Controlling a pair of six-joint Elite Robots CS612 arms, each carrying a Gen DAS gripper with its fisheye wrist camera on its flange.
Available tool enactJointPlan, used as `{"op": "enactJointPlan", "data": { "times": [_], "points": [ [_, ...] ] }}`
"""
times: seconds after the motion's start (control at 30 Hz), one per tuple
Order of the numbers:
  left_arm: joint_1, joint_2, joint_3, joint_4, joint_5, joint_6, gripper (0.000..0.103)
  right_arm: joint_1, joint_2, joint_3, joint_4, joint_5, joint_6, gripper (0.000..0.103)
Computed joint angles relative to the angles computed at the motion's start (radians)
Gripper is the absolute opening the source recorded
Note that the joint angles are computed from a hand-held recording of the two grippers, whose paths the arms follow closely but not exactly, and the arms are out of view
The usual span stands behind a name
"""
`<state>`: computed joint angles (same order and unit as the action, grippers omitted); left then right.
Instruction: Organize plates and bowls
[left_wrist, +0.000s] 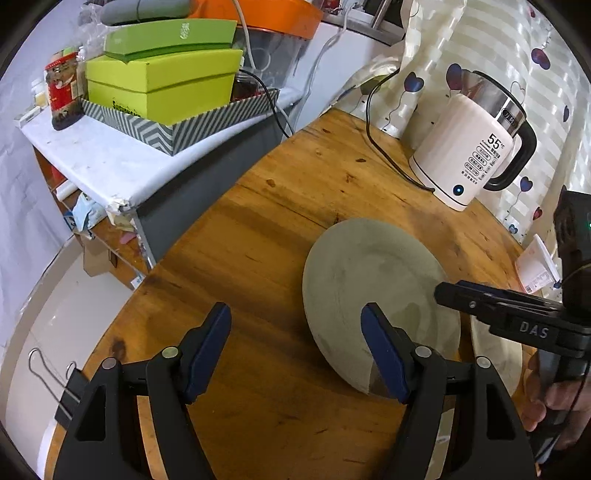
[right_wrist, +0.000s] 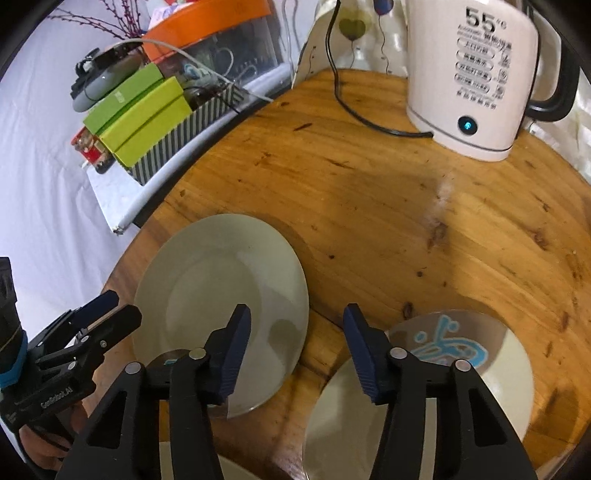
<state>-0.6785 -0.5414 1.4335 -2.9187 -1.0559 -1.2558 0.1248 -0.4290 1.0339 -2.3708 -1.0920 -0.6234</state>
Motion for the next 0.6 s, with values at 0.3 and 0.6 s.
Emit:
{"op": "enactJointPlan", "data": {
  "times": [0.3, 0.6],
  "points": [
    [0.007, 0.014, -0.013, -0.035, -0.039, 0.031, 0.044, 0.005, 0.010, -0.017, 0.031, 0.013, -0.004, 0.026],
    [0.005, 0.017, -0.013, -0.070, -0.041, 0.051, 0.037, 0.009, 0.008, -0.013, 0.018, 0.010, 0.023, 0.024]
  ]
}}
